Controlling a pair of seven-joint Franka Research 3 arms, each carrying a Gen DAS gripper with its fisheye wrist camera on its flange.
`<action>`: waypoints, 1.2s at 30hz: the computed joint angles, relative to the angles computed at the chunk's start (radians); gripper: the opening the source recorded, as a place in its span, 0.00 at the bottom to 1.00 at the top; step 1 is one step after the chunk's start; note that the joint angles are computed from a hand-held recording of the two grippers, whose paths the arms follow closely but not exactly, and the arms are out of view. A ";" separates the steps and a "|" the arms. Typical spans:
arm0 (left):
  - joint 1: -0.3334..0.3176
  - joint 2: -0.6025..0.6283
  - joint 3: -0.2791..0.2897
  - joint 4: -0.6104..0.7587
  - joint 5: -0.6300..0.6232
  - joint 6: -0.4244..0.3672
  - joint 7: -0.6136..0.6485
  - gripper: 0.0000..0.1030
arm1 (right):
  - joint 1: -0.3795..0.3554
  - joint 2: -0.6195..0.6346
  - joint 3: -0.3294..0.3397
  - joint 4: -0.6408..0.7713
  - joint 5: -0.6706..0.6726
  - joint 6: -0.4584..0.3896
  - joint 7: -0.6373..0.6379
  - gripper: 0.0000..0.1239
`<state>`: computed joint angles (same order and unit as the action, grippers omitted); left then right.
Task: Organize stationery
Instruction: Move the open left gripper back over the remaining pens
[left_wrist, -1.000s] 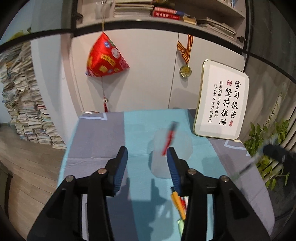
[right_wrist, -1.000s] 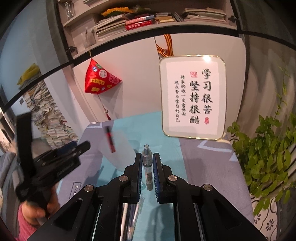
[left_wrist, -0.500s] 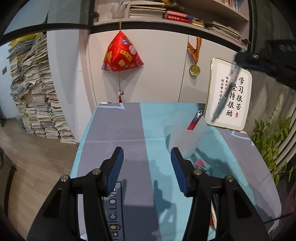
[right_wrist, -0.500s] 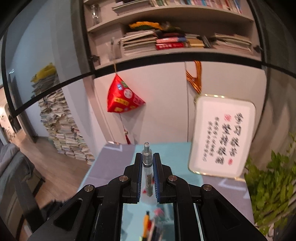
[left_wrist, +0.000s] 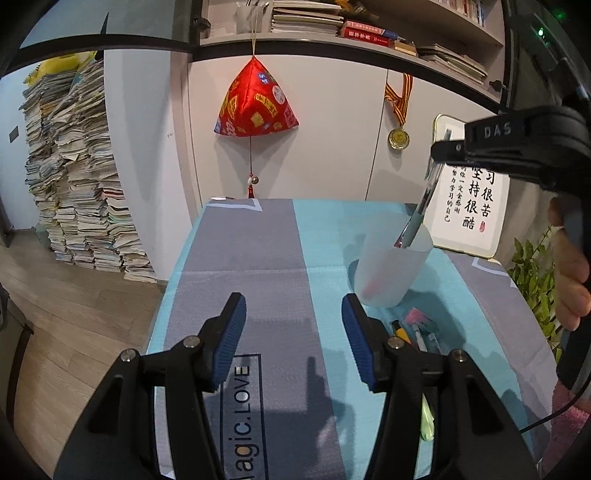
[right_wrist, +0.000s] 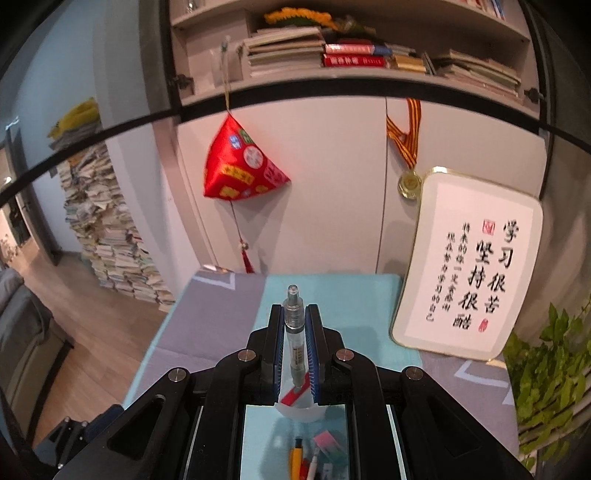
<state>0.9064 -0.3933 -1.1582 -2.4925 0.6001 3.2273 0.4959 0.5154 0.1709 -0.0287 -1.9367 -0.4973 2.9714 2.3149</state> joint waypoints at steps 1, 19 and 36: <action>0.006 0.004 -0.006 0.001 0.001 -0.001 0.001 0.51 | -0.002 0.004 0.002 -0.001 0.008 -0.005 -0.003 0.10; 0.022 0.038 -0.034 0.010 0.037 -0.032 -0.028 0.51 | -0.030 0.042 0.046 -0.044 0.297 -0.028 -0.222 0.10; -0.058 0.084 0.008 0.046 0.187 -0.115 -0.139 0.52 | -0.077 -0.093 0.088 -0.228 0.390 0.026 -0.312 0.10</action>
<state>0.8482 -0.3088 -1.1498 -2.4461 0.7870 3.1124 0.3565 0.4384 0.0777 0.0589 -2.1644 -0.1074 2.9977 2.0031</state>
